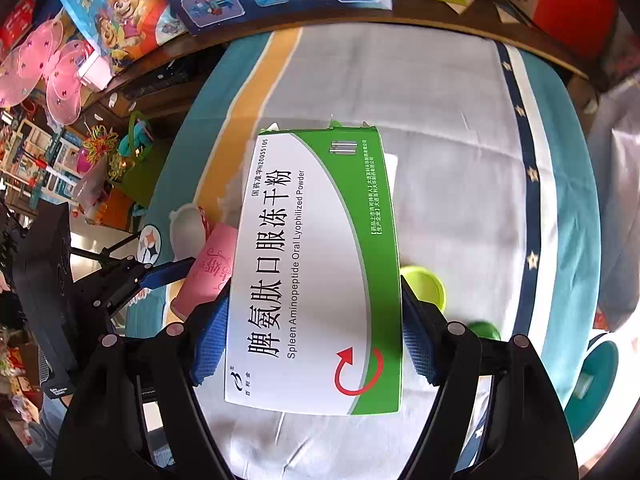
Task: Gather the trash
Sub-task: 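Grasp the white-and-green medicine box with the right tool while the left tool grasps the pink paper cup, then carry both items to the bin and open the right tool, dropping the box in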
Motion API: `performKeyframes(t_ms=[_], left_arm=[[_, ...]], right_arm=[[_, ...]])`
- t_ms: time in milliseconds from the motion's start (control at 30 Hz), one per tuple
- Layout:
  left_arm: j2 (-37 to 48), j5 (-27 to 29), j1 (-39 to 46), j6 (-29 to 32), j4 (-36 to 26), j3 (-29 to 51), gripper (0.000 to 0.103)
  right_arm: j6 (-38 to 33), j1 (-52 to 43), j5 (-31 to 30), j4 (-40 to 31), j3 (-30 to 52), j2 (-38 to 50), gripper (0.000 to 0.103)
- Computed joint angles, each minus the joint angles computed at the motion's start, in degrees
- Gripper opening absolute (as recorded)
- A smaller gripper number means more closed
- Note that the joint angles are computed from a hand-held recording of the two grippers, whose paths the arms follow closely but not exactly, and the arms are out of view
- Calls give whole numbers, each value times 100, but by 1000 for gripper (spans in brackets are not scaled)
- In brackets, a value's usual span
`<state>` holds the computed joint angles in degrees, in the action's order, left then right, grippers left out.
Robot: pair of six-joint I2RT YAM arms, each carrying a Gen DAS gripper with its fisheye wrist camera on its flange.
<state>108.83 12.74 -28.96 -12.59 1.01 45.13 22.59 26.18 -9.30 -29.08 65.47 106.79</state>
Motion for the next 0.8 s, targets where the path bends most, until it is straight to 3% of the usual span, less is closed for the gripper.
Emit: performKeyframes(t_ms=[467,567,600,800], left_arm=[[612,-283,-692,-482,-237,548,76],[637,-429,-855,-629,-191,550,71],[572,-508,-918,-662,-175,505,62],[-93,-823,-1330,-850,-82,46,62]], right_arm=[[378,-614,-519,1035,-2371,-1643,72],[366,-798,-593,1158,-2701,-1885,71],[354,-869,-636,1198,-2787,-1943,72],[202,-1324,-870,1284,-3260,-2414,72]])
